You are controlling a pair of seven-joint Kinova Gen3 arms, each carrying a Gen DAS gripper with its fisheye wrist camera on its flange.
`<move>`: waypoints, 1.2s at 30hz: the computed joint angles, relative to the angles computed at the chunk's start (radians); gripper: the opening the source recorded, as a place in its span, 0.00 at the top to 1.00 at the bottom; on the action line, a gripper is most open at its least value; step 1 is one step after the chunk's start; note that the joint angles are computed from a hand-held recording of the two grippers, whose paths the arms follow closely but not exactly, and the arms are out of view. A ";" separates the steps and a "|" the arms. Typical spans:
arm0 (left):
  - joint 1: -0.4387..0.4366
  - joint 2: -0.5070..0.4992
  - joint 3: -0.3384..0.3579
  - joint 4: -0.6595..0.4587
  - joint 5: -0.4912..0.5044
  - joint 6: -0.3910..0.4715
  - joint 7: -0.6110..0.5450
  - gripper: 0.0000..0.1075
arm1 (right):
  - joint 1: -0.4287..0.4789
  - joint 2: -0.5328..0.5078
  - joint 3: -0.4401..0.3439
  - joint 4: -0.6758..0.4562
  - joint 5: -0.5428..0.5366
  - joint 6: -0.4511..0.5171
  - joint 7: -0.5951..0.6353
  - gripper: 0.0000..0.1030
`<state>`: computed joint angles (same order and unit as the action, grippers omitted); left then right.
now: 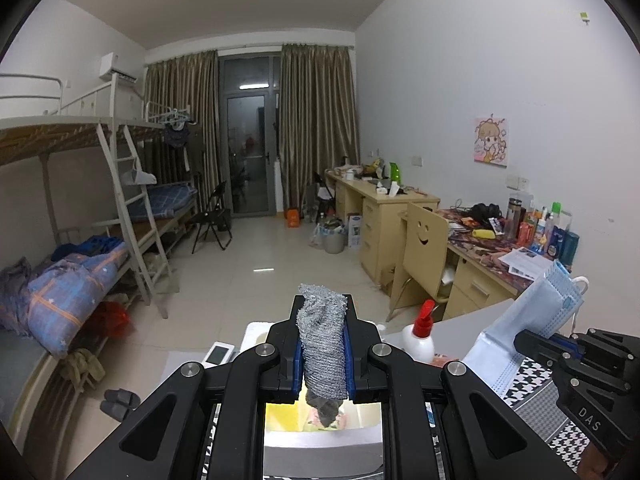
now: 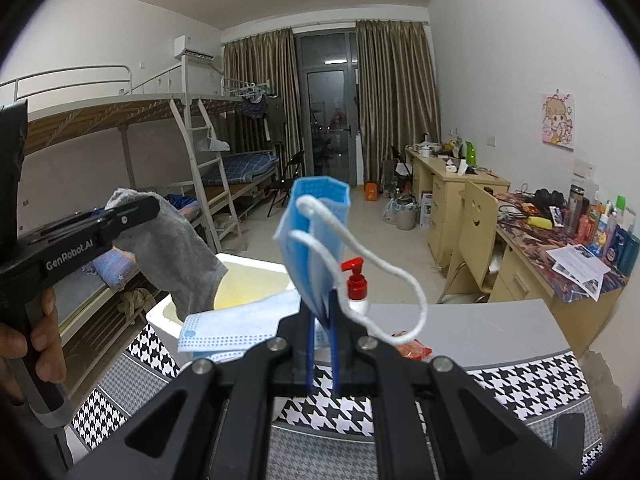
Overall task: Organize soft objects
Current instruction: 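Carry the grey sock and blue mask over the white foam box with both tools, then open the left tool to drop the grey sock into the foam box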
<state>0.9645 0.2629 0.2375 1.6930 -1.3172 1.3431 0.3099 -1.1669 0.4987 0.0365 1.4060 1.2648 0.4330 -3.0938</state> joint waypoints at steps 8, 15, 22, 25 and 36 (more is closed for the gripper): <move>-0.030 -0.019 -0.001 0.035 0.001 -0.032 0.019 0.85 | 0.003 0.035 -0.001 -0.068 -0.100 -0.008 0.115 0.91; -0.060 -0.021 -0.002 0.052 0.012 -0.066 0.021 0.85 | -0.012 0.061 0.040 -0.116 -0.207 -0.020 0.211 0.91; -0.105 -0.030 -0.012 0.078 0.027 -0.142 0.023 0.85 | -0.031 0.093 0.075 -0.170 -0.312 -0.010 0.303 0.91; -0.120 -0.027 -0.016 0.083 0.032 -0.167 0.023 0.85 | -0.036 0.105 0.089 -0.190 -0.352 -0.001 0.337 0.91; -0.195 -0.013 -0.046 0.100 0.103 -0.292 -0.027 0.46 | -0.051 0.139 0.131 -0.249 -0.447 0.035 0.393 0.91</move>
<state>0.7690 0.2504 0.1917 1.7934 -1.2140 1.0515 0.2834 -1.2183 0.6373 0.1679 1.1572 0.8181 0.4682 -2.7005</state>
